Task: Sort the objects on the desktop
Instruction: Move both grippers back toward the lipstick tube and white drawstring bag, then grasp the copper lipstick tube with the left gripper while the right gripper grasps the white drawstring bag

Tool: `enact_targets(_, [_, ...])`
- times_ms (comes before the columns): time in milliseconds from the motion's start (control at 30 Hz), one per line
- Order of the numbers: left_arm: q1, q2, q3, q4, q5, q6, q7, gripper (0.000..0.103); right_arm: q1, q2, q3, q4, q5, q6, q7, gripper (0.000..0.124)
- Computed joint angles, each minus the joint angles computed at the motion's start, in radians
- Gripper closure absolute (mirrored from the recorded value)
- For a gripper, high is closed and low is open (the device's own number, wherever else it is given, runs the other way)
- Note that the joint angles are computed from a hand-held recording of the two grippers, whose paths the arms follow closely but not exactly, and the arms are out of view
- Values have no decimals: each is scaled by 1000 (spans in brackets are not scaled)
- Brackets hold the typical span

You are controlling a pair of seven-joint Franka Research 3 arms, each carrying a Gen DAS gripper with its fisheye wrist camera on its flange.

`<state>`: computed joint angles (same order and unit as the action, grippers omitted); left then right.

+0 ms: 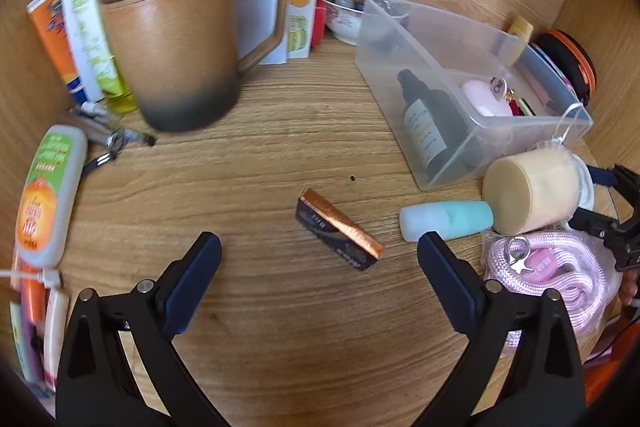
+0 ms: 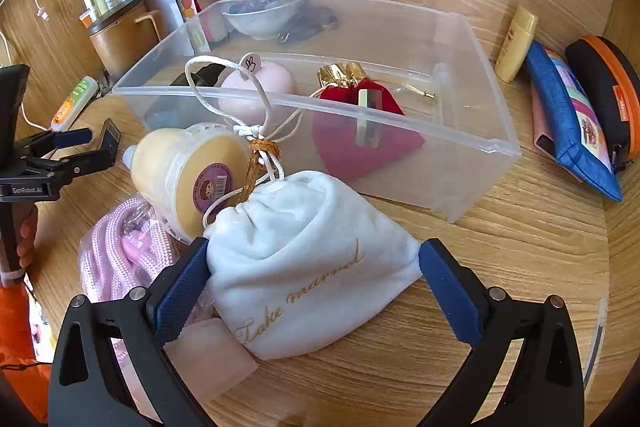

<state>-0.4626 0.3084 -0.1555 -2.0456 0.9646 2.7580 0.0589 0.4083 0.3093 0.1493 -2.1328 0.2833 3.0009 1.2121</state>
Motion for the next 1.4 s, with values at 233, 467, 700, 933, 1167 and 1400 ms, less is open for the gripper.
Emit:
enact_targets(233, [10,-1,6,-11,13,40,86,4,-22,11,17,21,23,-28,-40,23])
enact_targets(467, [4,6,12,-3,31,18,85,25,-53,15,49,22,81,-31,-105,24])
enact_targets(700, [-11,32,8,40,53,-42,99,31,-63,35,65,47,130,-73,-161,35])
enact_targets(933, [-21,49,8,71,58,-51,106,46,-79,31,94,39,199,-55,-242,47])
enact_targets(1167, [-32,52,7,77,58,-58,122,58,-87,14,99,24,255,-46,-295,53])
enact_targets(1400, [-49,48,0,85,65,-117,110,61,-101,-10,96,8,308,-32,-316,54])
